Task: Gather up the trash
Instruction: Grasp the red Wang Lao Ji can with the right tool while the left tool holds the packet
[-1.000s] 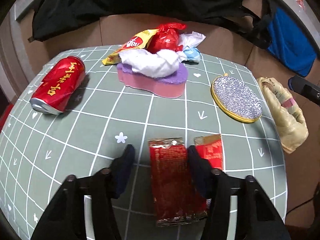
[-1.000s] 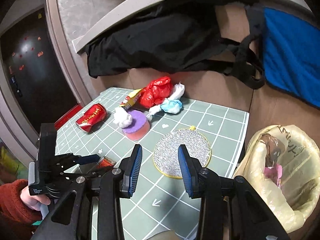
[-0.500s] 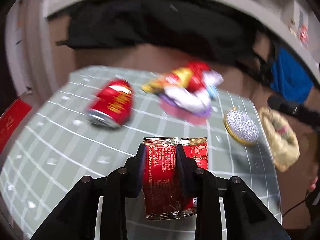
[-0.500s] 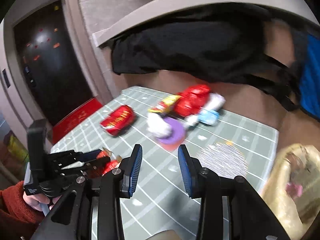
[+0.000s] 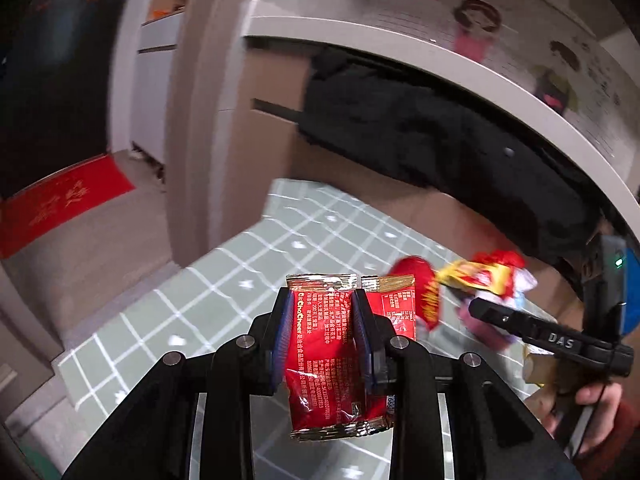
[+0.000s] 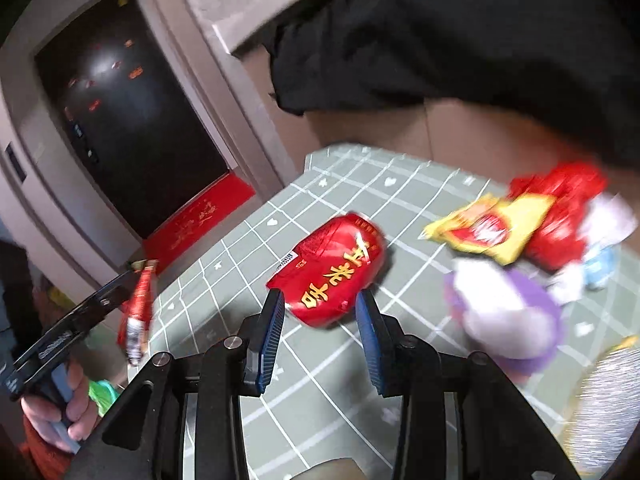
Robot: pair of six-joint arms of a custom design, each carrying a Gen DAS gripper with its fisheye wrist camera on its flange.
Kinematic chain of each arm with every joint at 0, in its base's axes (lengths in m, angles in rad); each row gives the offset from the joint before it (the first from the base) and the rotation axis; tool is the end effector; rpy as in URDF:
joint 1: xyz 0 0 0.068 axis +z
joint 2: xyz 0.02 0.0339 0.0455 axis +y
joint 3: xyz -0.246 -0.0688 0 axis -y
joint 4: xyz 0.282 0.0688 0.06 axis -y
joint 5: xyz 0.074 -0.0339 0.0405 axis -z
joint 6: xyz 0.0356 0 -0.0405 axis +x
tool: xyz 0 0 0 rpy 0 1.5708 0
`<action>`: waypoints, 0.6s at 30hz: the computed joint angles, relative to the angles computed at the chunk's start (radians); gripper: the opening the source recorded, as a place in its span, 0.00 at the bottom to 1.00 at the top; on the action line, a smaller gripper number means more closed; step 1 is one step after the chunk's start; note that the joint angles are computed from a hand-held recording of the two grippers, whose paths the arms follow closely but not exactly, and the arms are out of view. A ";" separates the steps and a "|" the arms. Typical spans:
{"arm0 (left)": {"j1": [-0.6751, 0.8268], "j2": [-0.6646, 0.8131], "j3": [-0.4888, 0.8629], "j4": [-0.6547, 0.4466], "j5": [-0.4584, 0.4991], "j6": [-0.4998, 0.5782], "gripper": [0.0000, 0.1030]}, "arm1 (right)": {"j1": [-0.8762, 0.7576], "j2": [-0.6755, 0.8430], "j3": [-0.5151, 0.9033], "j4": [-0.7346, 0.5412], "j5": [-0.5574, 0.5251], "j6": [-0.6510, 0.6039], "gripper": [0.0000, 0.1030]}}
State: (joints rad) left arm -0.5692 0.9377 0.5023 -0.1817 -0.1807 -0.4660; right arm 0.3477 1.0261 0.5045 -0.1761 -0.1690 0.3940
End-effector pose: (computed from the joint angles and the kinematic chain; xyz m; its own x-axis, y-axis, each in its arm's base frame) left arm 0.2093 -0.1263 0.1842 -0.6182 -0.1292 -0.7753 0.1443 0.9510 -0.2735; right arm 0.2335 0.0910 0.1653 -0.7332 0.1368 -0.6661 -0.1902 0.8992 0.3940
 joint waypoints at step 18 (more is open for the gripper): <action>0.155 0.253 0.029 0.131 0.150 -0.003 0.29 | -0.095 0.584 0.201 0.338 -0.287 0.004 0.48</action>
State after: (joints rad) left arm -0.4138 1.1912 0.5311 -0.0509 -0.0310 -0.4693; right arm 0.2523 1.6101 0.7060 0.1614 -0.4565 0.3983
